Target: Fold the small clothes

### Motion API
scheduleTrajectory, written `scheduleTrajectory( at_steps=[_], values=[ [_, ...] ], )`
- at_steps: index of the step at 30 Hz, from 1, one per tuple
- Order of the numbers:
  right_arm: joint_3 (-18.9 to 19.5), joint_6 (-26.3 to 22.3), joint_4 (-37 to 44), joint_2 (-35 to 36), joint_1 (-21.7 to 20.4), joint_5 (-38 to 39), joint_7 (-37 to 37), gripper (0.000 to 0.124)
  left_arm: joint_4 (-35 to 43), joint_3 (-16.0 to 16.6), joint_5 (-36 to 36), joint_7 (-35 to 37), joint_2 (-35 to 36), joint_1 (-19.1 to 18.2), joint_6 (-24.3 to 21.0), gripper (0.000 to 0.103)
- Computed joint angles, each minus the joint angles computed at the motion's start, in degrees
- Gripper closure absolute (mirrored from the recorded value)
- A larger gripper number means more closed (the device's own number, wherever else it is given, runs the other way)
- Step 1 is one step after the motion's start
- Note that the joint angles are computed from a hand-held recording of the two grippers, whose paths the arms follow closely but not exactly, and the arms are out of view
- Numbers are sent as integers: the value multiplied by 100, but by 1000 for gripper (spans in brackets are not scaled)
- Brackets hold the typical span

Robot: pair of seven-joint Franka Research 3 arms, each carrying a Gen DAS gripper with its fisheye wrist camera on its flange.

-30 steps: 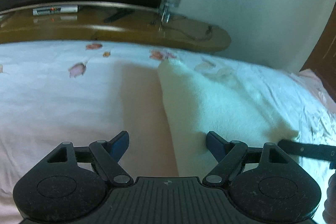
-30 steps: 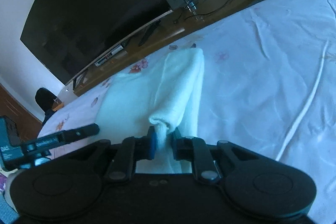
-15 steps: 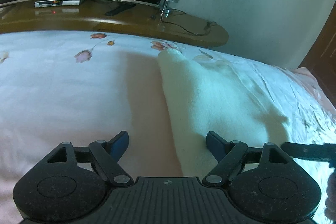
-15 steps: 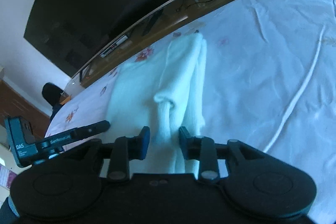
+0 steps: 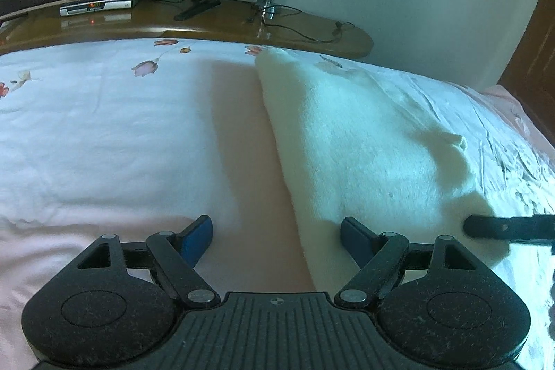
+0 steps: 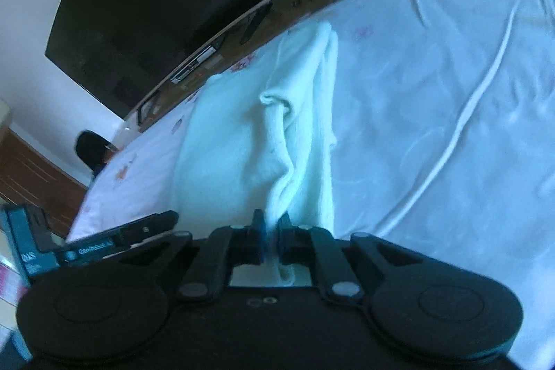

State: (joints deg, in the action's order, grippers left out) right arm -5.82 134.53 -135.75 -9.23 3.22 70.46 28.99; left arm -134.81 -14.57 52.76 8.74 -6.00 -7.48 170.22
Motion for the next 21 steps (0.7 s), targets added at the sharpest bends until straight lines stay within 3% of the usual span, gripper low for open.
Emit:
scheduleTrajectory(
  at_steps=[2, 7, 11, 14, 16, 17, 19, 21],
  values=[
    [-11, -60, -17, -130, -17, -141, -11, 117, -56, 42, -232, 270, -27, -58, 135, 22],
    [-68, -76, 61, -204, -53, -429, 59, 117, -207, -74, -232, 177, -155, -15, 258, 22],
    [-33, 71, 22, -20, -61, -582, 281, 117, -308, -228, 263, -179, -232, 134, 189, 22],
    [-85, -20, -2, 50, -92, -371, 131, 117, -381, -97, -121, 389, -362, -1, 117, 22],
    [-90, -99, 23, -25, -124, -398, 140, 99, -314, -226, 392, -22, -411, 296, 229, 22],
    [-107, -65, 6, -104, -122, -226, 7, 80, -247, -251, 582, -183, -394, 402, 245, 22],
    [-139, 37, 56, -164, -78, 280, -383, 64, -21, -246, 867, -449, -245, 530, 203, 22],
    [-105, 186, 264, 6, -29, 634, -515, 66, 265, -177, 1107, -650, -24, 537, 95, 22]
  ],
)
